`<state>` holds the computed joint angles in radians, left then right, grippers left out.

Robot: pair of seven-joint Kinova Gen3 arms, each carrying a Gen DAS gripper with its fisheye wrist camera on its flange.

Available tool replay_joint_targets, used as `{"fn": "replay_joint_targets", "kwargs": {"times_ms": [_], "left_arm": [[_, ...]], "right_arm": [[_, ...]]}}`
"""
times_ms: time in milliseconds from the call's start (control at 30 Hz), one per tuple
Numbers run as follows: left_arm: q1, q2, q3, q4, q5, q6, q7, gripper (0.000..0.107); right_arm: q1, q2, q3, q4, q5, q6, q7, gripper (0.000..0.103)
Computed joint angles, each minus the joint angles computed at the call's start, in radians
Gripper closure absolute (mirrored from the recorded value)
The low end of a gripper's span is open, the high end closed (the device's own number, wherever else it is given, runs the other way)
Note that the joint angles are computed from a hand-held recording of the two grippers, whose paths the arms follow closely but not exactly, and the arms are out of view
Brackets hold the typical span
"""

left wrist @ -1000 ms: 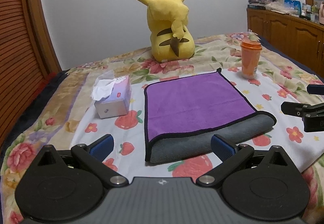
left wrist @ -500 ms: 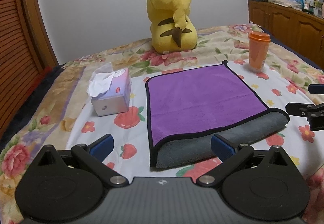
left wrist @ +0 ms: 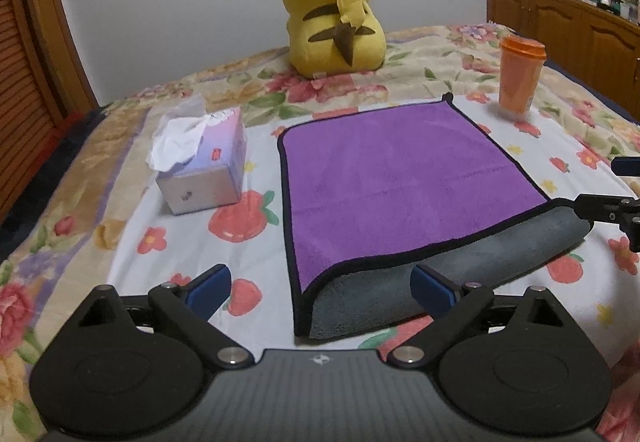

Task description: Fold towel

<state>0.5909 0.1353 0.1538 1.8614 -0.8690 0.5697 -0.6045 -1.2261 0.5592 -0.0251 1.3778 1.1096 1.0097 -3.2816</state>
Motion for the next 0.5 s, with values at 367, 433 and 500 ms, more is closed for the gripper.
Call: {"fn": "replay_joint_targets", "kwargs": {"times_ms": [367,433,500], "left_arm": [[-0.092,0.048,-0.023,-0.039,0.275,-0.075,-0.265,0.035],[-0.094,0.055,-0.033,-0.042,0.306,-0.079,-0.294,0.043],[-0.091,0.063,-0.045,-0.045,0.326,-0.078,-0.308,0.049]], "right_arm": [[0.03,0.004,0.002,0.003,-0.023,-0.05,0.025,0.0],[0.032,0.003,0.003,0.005,-0.027,-0.06,0.032,0.0],[0.036,0.002,0.004,0.007,-0.032,-0.07,0.036,0.0]]}}
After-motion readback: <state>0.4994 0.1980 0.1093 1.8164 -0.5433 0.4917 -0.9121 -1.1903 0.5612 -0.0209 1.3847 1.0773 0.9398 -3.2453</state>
